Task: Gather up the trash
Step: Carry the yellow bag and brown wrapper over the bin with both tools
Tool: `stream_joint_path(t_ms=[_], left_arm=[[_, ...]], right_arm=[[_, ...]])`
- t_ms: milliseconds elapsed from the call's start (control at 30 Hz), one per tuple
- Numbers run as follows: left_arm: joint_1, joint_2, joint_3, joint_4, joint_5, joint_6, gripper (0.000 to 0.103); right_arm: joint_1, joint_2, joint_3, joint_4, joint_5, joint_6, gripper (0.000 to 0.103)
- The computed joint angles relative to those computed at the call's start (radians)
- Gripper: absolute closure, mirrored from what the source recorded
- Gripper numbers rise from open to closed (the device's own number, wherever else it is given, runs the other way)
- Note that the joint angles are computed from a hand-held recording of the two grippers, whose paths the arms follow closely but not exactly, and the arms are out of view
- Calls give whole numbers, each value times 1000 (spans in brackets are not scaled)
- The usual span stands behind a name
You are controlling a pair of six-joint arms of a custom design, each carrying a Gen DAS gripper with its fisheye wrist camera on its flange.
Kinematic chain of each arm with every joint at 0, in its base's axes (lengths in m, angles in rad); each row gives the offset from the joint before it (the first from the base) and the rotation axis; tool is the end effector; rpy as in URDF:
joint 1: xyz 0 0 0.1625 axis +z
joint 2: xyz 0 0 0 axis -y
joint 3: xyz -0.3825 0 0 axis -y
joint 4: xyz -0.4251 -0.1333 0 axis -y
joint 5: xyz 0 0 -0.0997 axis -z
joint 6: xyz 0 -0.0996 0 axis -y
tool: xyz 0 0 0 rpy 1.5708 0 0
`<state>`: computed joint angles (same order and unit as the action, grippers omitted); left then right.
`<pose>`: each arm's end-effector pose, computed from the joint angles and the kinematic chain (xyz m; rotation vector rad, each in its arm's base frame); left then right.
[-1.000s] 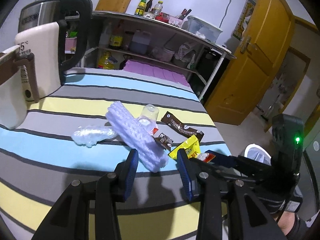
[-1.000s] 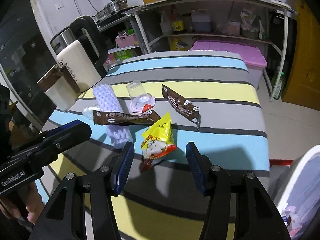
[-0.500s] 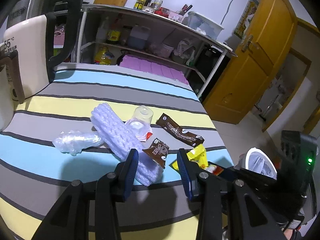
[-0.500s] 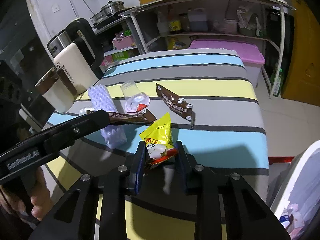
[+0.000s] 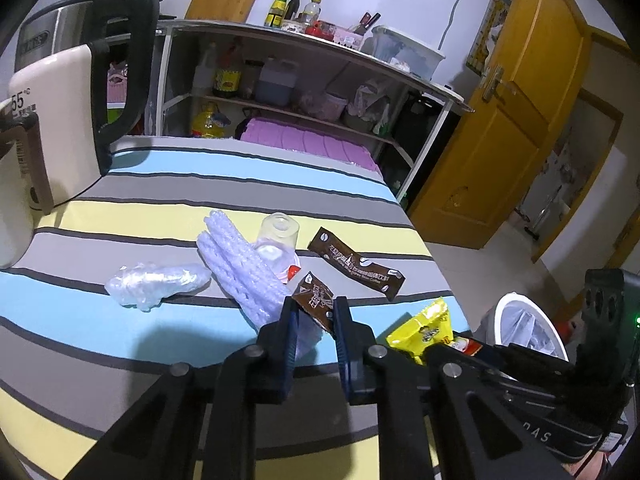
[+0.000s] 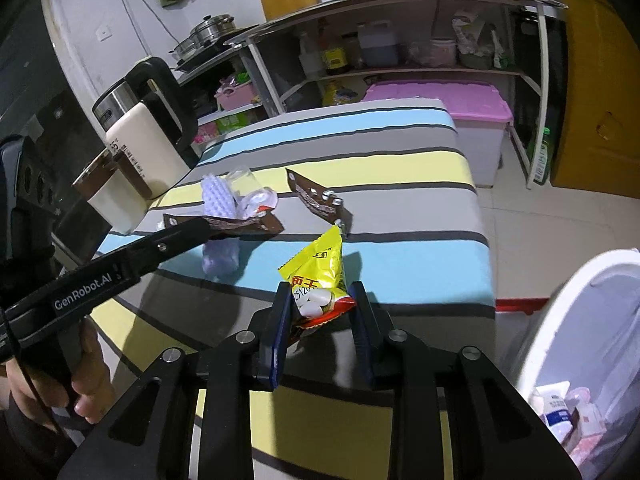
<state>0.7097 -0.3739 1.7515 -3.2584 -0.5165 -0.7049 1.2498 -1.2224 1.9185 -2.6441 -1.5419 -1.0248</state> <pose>-0.2721 -0.5237 -0.1314 -0.0293 2.3244 -1.2070 -0.0557 -0.5992 0.1936 1.0049 -2.7136 0.4580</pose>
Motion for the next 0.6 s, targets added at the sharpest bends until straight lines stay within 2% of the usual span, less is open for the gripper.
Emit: stream_joint_path(t_ms=[333, 600], left_arm=[[-83, -3, 39, 33, 34, -57, 86], [-151, 4, 52, 103, 31, -126, 86]], right_arm=[[-34, -88, 44, 13, 38, -13, 74], [-67, -180, 97, 18, 70, -28, 74]])
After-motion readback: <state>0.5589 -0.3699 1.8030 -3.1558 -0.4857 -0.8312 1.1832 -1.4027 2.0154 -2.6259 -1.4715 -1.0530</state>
